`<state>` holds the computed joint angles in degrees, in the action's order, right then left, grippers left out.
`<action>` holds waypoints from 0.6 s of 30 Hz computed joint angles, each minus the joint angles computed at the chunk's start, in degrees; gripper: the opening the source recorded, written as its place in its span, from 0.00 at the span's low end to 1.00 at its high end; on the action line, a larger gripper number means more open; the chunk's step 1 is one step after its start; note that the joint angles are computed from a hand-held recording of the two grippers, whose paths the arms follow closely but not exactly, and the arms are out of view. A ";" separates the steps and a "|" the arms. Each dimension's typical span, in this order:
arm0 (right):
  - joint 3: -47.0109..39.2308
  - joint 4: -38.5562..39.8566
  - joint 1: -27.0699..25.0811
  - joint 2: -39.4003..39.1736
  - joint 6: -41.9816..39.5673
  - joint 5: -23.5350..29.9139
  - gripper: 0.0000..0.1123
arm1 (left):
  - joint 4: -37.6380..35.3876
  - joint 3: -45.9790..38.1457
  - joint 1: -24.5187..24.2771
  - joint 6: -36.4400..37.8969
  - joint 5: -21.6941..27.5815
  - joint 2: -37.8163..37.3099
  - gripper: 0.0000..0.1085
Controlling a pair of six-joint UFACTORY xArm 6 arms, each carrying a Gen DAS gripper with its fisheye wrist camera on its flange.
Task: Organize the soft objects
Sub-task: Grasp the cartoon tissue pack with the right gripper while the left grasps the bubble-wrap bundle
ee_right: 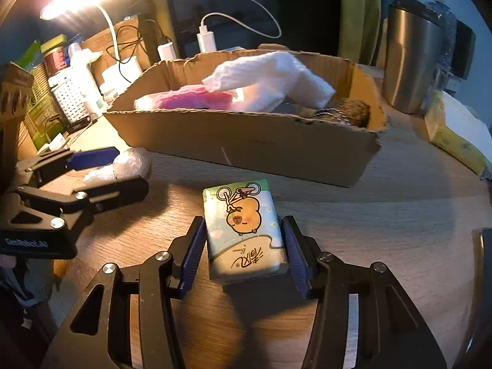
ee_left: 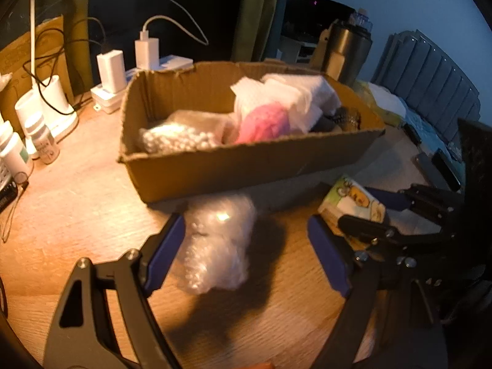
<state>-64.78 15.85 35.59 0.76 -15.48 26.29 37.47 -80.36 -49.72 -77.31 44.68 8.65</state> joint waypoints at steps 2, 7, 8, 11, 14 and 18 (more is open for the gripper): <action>0.53 -0.05 -0.34 -0.49 0.09 -0.14 0.47 | -1.57 -1.05 0.00 0.93 1.62 1.11 0.76; 1.98 -0.13 -0.98 -1.68 0.32 -0.51 0.47 | -2.45 -1.06 0.30 0.54 1.69 1.57 0.76; 2.26 -0.12 -1.05 -1.93 0.34 -0.56 0.47 | -2.47 -0.90 0.32 0.30 1.43 1.45 0.76; 2.82 -0.24 -1.14 -2.44 0.50 -0.64 0.47 | -0.90 -0.36 0.13 -1.15 1.21 0.76 0.76; 3.25 -0.46 -1.11 -2.87 0.87 -0.85 0.47 | 0.85 1.18 0.38 -3.10 -0.92 -0.37 0.74; 3.35 -1.03 -0.95 -3.11 1.40 -0.84 0.47 | -1.04 1.80 0.73 -1.97 -1.55 -0.35 0.49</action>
<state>-61.43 14.81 34.64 -2.35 -14.07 25.45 36.43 -78.56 -48.99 -79.28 43.13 8.30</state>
